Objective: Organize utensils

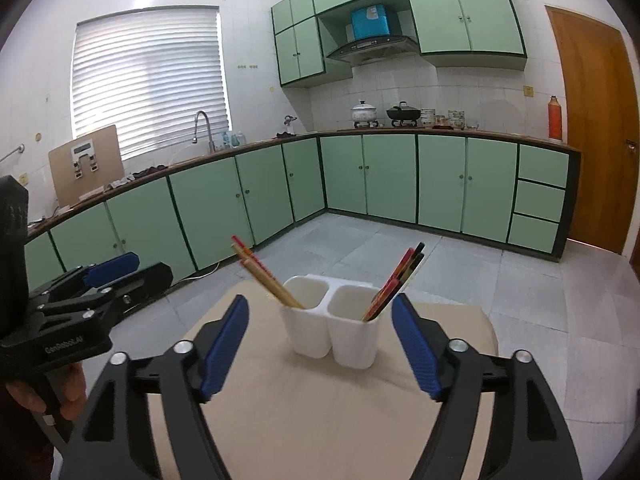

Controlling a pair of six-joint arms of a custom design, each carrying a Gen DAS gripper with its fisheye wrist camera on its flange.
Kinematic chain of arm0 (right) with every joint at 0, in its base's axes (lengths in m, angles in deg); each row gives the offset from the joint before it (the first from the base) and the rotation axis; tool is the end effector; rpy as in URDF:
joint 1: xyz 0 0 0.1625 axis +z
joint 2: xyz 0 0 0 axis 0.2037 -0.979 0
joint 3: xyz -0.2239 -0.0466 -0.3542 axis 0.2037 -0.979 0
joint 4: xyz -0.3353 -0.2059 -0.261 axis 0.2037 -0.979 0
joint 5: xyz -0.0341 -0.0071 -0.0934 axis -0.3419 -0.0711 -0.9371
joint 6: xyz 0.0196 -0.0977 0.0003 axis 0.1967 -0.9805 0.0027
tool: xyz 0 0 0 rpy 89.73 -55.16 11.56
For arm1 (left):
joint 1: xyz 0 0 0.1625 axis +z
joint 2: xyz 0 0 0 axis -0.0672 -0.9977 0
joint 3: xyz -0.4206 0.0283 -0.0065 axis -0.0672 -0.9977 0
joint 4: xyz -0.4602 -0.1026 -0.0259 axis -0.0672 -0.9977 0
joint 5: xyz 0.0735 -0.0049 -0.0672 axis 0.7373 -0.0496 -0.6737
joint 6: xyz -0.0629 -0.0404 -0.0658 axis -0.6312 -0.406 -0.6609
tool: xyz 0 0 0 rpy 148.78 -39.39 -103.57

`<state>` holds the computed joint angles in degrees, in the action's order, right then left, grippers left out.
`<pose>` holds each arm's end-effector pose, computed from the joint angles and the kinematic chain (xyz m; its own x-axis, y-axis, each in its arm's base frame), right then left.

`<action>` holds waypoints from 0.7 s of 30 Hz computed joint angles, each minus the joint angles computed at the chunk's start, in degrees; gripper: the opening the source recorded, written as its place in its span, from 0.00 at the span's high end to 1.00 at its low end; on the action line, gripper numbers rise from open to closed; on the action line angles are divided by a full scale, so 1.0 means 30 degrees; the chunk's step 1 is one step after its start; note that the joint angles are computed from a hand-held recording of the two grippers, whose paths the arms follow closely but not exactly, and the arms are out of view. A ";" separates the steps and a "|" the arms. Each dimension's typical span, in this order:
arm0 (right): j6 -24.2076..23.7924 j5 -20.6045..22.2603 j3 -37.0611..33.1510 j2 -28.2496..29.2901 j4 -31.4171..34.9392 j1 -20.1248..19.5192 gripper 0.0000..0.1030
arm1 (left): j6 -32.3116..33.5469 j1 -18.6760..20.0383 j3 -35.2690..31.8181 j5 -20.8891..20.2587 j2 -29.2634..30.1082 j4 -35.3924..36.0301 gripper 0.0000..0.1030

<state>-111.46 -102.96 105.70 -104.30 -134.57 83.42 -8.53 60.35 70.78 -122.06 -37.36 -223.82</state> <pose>0.1818 -0.7686 0.2477 -0.7787 -0.1740 0.6028 -0.6123 0.4206 -0.6695 -0.3039 -0.7945 0.1703 -0.7345 0.3136 -0.6018 0.6760 0.4149 -0.6090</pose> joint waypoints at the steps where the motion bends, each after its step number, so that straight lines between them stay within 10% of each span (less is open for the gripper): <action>1: 0.0007 -0.0039 0.0096 -0.0031 -0.0073 0.0056 0.25 | -0.0057 -0.0052 0.0331 0.0096 -0.0183 -0.0201 0.16; 21: 0.0654 0.0363 0.2336 -0.1564 -0.1011 0.0284 0.06 | 0.0549 -0.0914 0.3126 0.0966 -0.1873 -0.2301 0.06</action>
<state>-109.49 -101.87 112.71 -108.99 -137.60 84.27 -6.89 57.61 80.16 -119.16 -42.98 -230.72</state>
